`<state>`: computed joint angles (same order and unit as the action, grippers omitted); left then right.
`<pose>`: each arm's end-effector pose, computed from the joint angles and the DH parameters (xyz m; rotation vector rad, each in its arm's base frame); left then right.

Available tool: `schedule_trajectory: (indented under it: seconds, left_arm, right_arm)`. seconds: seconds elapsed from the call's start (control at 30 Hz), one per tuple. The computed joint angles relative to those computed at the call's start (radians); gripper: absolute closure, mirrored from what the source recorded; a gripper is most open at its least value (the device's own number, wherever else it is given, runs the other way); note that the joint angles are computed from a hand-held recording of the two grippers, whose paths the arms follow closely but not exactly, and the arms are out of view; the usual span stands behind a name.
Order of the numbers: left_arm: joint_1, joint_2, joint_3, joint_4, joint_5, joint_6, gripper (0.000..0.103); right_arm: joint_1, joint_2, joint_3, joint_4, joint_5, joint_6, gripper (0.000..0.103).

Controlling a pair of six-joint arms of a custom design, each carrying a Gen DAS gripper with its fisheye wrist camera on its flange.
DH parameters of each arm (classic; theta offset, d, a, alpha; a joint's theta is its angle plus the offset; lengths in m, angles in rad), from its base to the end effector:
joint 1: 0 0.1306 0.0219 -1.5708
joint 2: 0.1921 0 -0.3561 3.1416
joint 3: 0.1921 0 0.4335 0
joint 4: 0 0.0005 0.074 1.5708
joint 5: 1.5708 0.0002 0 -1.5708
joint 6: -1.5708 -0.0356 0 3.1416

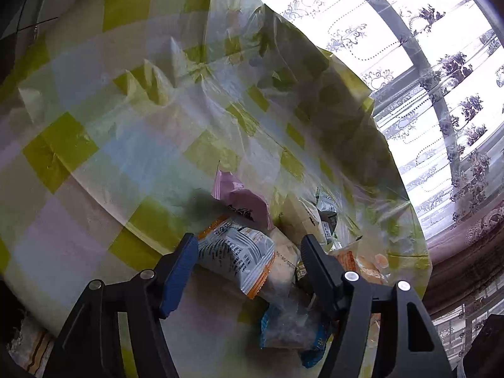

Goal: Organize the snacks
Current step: 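Grasp the white printed snack packet with the left tool while the right tool grasps the orange-labelled bread bag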

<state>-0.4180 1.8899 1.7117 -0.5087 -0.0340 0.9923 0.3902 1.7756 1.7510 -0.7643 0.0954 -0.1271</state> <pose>0.6467 -0.2865 0.2947 -0.6858 2.2555 -0.6925 0.6210 0.2512 0.3706 -0.2634 2.3447 0.1398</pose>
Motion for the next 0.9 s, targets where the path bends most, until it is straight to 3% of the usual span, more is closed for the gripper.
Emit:
schedule_trajectory:
  seconds: [0.23,0.47,0.57,0.6,0.7,0.9]
  left_arm:
    - [-0.003,0.055,0.068,-0.083,-0.010,-0.039,0.036]
    - [-0.016,0.092,0.136,-0.158,-0.056,-0.115,0.051]
    - [-0.019,0.098,0.145,-0.162,-0.059,-0.134,0.062]
    - [-0.022,0.102,0.153,-0.171,-0.064,-0.145,0.063]
    - [-0.028,0.103,0.159,-0.180,-0.081,-0.164,0.067]
    - [-0.033,0.091,0.146,-0.174,-0.095,-0.176,0.071]
  right_arm:
    - [0.025,0.101,0.108,-0.038,0.024,0.042,0.011]
    - [0.030,0.183,0.200,-0.094,0.023,0.046,0.013]
    - [0.028,0.206,0.225,-0.119,0.021,0.041,0.029]
    - [0.025,0.216,0.236,-0.135,0.008,0.037,0.039]
    - [0.022,0.230,0.249,-0.163,0.003,0.028,0.049]
    - [0.020,0.214,0.227,-0.157,0.009,0.018,0.055]
